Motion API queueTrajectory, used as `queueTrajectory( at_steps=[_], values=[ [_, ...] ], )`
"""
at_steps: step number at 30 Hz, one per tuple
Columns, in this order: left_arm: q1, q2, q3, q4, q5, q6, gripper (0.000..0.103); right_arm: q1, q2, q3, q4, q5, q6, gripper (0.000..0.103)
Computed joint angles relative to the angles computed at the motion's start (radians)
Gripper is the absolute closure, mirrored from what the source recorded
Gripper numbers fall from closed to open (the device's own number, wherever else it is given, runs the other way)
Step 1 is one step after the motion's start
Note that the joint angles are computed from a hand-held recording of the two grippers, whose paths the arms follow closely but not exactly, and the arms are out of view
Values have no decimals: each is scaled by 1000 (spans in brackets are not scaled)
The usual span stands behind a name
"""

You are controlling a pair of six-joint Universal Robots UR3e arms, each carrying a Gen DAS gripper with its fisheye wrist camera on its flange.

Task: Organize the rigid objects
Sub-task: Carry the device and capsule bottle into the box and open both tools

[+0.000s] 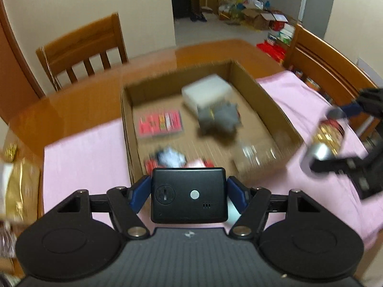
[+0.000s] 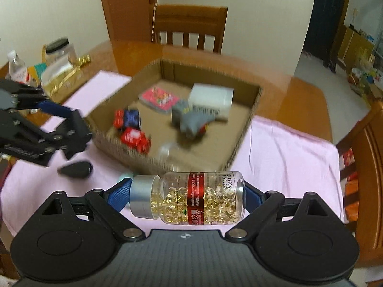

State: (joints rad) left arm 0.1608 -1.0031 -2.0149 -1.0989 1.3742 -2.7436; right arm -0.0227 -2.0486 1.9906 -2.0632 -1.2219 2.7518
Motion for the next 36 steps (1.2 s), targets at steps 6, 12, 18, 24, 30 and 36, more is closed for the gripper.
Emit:
queueTrajectory(
  at_steps=[6,12,18,24,30,36],
  values=[
    [-95,-324,99,263,79,-97,34,30,105,-33,-105,-11,59,8],
    [-104,-457,104,397,113,-149,27,31,163,-58,-137,-7,84,8],
    [-62,-382,52,423,91,-185,8,42,222,-98,-163,-12,73,8],
    [27,-178,-34,356,31,-194,7,73,349,-194,-203,-48,31,8],
    [152,38,-90,178,-64,-163,7,137,503,-309,-248,-141,-86,8],
    [270,211,-132,9,-117,-92,6,181,588,-345,-283,-229,-242,6]
  ],
)
